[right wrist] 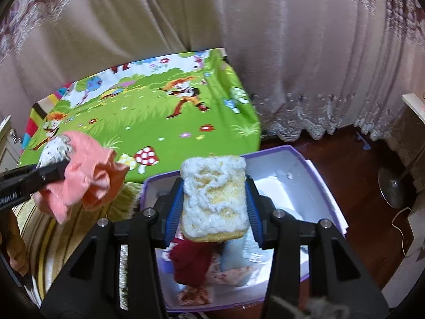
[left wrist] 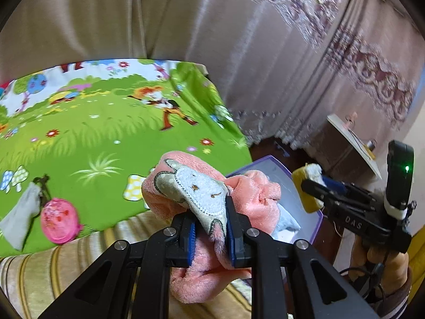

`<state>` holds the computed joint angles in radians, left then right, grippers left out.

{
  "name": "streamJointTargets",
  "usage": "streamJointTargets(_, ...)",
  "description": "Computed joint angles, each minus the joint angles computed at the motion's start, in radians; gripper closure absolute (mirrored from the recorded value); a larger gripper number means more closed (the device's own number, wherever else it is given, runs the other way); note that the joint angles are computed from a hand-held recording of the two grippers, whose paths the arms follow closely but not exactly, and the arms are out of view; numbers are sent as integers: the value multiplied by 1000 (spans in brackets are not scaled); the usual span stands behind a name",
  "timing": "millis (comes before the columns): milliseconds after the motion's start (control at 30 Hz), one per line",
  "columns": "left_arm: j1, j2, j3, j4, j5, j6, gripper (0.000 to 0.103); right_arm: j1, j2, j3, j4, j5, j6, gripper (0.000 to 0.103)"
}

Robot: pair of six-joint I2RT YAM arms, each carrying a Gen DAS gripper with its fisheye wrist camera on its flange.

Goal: Organize soft objects
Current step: 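Carry the pink towel and beige sponge over the purple box, then open both tools to drop the towel and sponge into the box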

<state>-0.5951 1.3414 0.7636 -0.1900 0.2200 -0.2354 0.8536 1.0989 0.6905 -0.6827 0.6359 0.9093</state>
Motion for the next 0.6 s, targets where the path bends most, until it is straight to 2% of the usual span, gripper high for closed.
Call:
streamJointTargets(500,-157,241,205,28,-67,-4,83,-69,-115,-78,-115,54,33,54)
streamJointTargets(567,-164,267,226,42,-64,-4,76,-83,-133,-91,-120,53,33,54)
streamJointTargets(600,-168,288,243,44,-58,3,66,-90,-138,-94,-119,52,30,53)
